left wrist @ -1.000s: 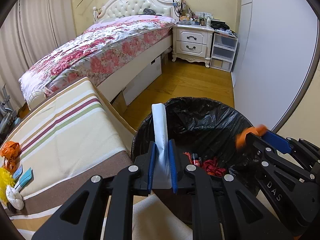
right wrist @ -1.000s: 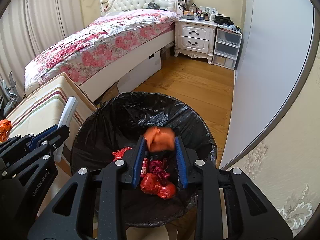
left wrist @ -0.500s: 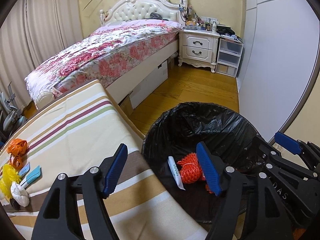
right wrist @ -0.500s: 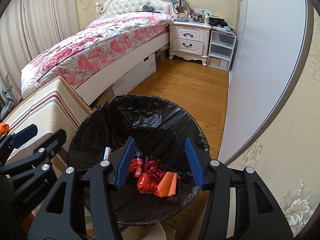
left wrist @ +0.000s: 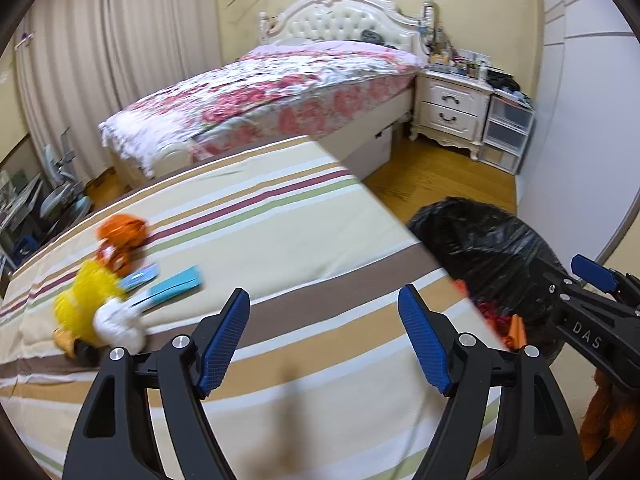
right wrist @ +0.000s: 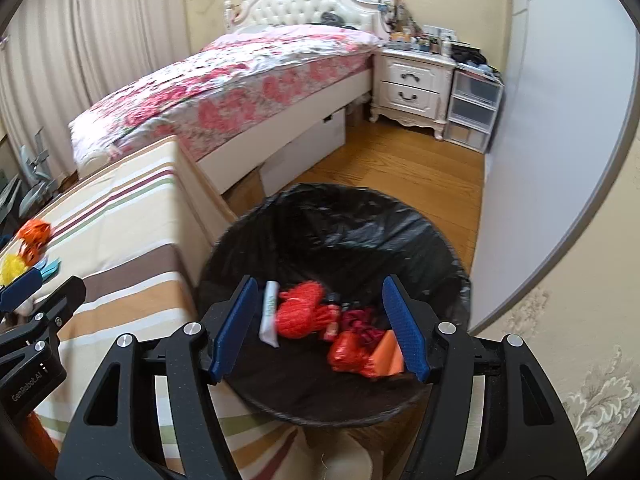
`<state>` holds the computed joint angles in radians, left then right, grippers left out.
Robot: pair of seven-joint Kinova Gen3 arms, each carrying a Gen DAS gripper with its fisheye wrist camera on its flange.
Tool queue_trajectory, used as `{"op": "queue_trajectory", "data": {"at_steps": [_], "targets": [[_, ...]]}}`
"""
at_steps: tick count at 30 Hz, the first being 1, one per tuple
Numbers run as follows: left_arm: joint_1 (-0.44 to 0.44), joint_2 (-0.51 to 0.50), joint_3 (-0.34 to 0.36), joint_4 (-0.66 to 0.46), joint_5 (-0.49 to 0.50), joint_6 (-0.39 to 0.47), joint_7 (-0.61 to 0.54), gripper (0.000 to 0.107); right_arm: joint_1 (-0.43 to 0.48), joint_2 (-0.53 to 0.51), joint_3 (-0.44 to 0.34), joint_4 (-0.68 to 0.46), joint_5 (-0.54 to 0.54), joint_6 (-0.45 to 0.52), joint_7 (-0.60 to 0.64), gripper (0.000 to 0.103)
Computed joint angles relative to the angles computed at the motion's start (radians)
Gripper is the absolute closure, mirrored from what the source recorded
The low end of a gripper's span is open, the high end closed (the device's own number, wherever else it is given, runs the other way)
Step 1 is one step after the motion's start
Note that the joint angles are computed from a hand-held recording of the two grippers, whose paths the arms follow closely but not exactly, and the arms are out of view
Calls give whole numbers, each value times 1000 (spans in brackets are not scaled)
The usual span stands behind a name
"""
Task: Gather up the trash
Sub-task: 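Move both open tools back over the table, then close the left tool around the gold bottle with black cap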
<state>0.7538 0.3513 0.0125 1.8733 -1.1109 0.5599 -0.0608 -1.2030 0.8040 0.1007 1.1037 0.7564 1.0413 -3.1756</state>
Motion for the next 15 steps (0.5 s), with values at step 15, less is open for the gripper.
{"op": "queue_trajectory", "data": {"at_steps": [15], "targets": [[-177, -166, 52, 267, -19, 69, 180, 33, -39, 176, 2, -386, -112, 68, 311, 39]]}}
